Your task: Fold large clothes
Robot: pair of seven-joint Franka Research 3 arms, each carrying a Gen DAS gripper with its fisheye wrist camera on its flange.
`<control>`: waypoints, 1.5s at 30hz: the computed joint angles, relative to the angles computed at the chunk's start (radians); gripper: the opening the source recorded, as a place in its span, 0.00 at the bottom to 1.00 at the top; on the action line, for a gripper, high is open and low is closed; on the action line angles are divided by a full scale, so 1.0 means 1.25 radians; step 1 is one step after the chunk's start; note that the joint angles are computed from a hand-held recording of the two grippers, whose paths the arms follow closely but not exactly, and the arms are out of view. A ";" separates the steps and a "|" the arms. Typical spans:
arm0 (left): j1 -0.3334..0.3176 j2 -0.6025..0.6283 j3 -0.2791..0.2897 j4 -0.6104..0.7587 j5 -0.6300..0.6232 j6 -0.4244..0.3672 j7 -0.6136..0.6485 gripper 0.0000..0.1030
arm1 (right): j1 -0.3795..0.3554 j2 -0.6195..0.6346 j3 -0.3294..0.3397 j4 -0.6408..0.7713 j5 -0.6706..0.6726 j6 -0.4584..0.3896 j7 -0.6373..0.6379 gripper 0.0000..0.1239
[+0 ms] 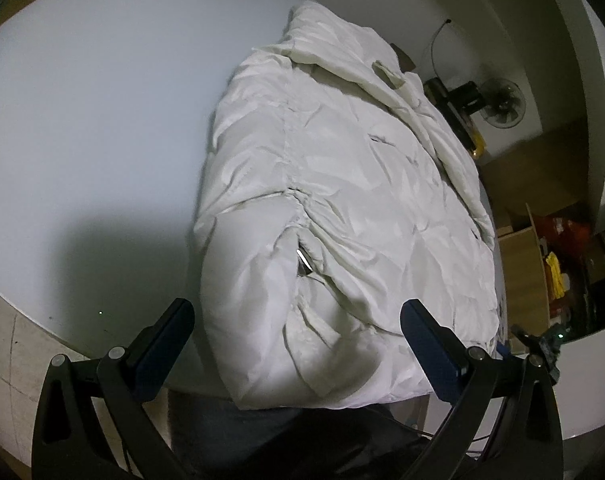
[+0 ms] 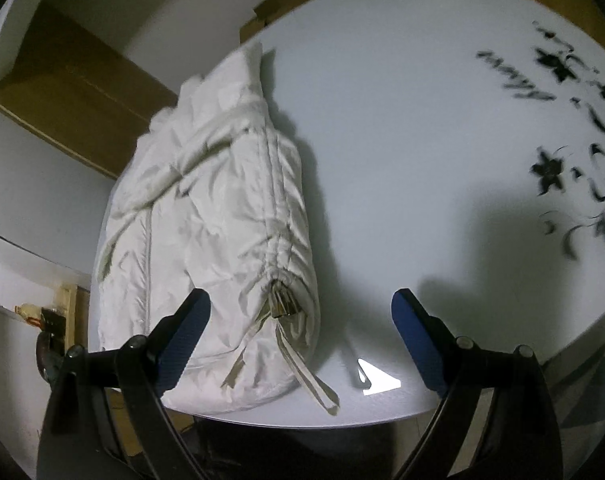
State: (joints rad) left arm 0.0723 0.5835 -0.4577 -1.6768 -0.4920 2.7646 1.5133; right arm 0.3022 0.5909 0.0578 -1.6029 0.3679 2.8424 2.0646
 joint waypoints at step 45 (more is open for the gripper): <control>-0.014 0.177 -0.012 0.234 -0.047 -0.082 0.021 0.17 | -0.013 0.196 0.079 0.258 0.108 -0.067 -0.113 0.15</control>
State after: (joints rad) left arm 0.0550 0.8050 -0.4724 -1.3844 -0.5504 2.6624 1.5398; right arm 0.2856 0.8361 0.1571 -1.2802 0.5032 2.7589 1.9230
